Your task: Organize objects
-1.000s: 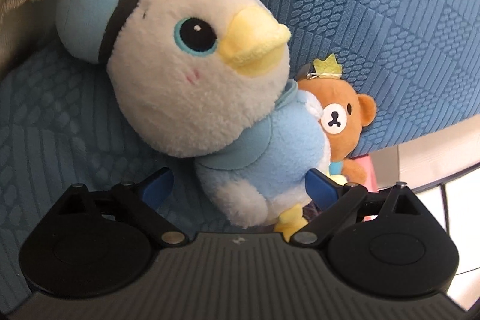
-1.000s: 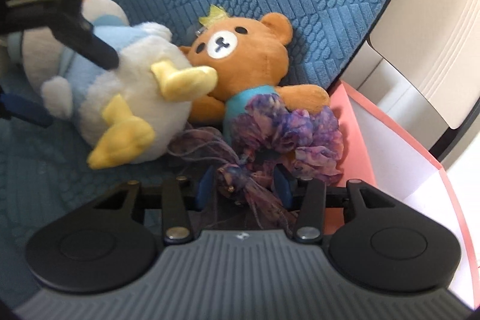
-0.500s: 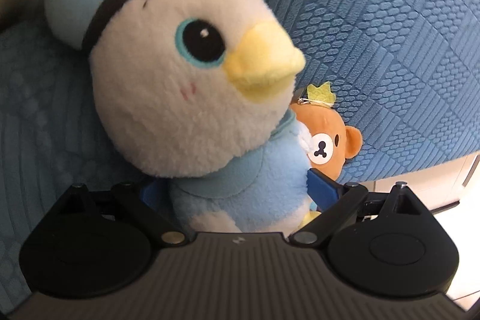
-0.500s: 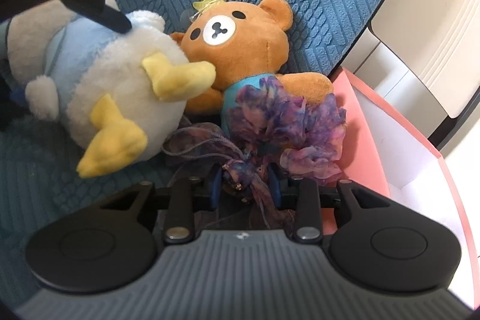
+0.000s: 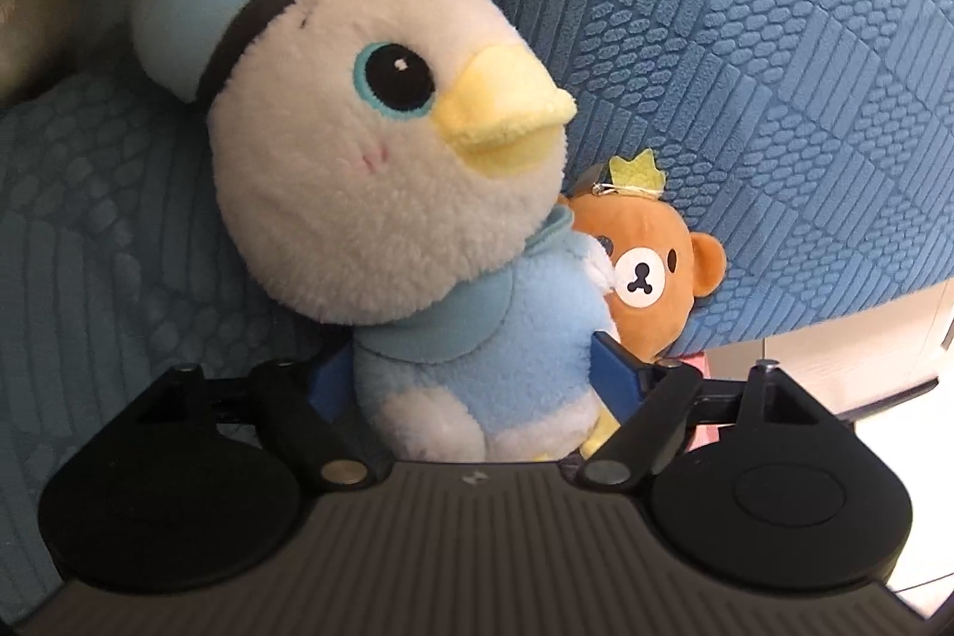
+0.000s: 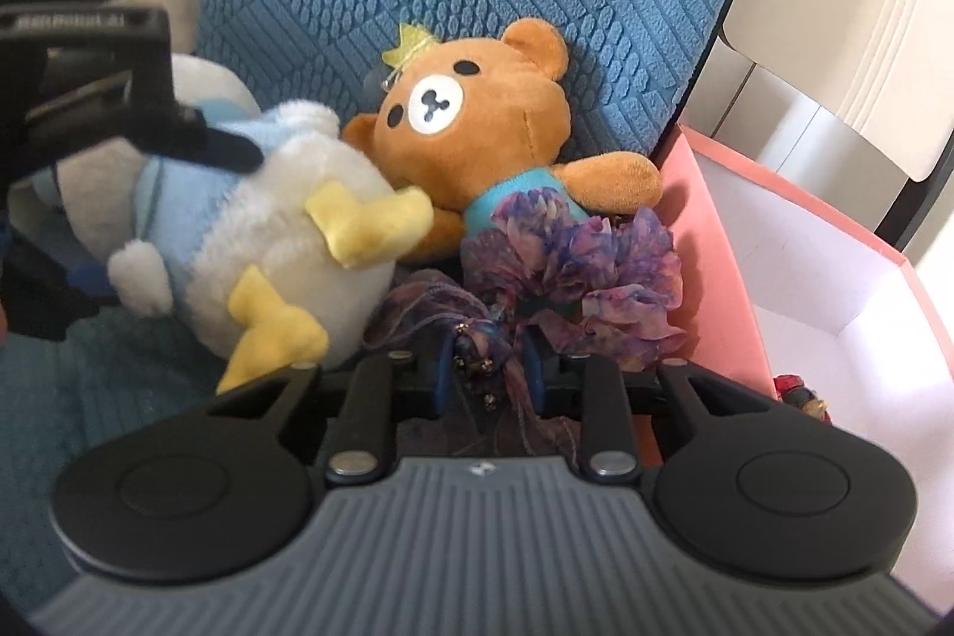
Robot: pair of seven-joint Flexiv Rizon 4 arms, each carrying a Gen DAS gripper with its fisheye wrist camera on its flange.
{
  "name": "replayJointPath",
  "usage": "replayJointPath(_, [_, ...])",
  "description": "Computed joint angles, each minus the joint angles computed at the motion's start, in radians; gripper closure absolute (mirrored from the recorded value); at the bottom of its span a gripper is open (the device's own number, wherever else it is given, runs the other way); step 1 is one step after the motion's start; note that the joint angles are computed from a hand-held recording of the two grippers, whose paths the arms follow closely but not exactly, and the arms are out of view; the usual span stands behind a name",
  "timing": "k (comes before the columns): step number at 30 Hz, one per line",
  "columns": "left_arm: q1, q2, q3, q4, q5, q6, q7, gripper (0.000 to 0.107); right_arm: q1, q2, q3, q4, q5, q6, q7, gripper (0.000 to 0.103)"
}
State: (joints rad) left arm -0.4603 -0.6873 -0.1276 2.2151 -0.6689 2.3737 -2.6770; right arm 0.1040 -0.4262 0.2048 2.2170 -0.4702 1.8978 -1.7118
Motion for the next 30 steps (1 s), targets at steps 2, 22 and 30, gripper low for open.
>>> replayJointPath(2, [-0.013,0.015,0.005,0.005,-0.019,-0.018,0.022,0.028,-0.069,0.01,0.065,0.002,-0.033,-0.03,0.032,0.075])
replayJointPath(22, [-0.138,0.113,0.023,0.034,-0.261,-0.096,0.264,0.021,-0.805,-0.115,0.915,-0.11,0.173,-0.523,-0.112,0.081])
replayJointPath(30, [-0.014,0.072,-0.029,0.061,-0.06,-0.066,0.004,0.016,-0.812,-0.096,0.924,-0.139,0.284,-0.614,-0.179,0.081])
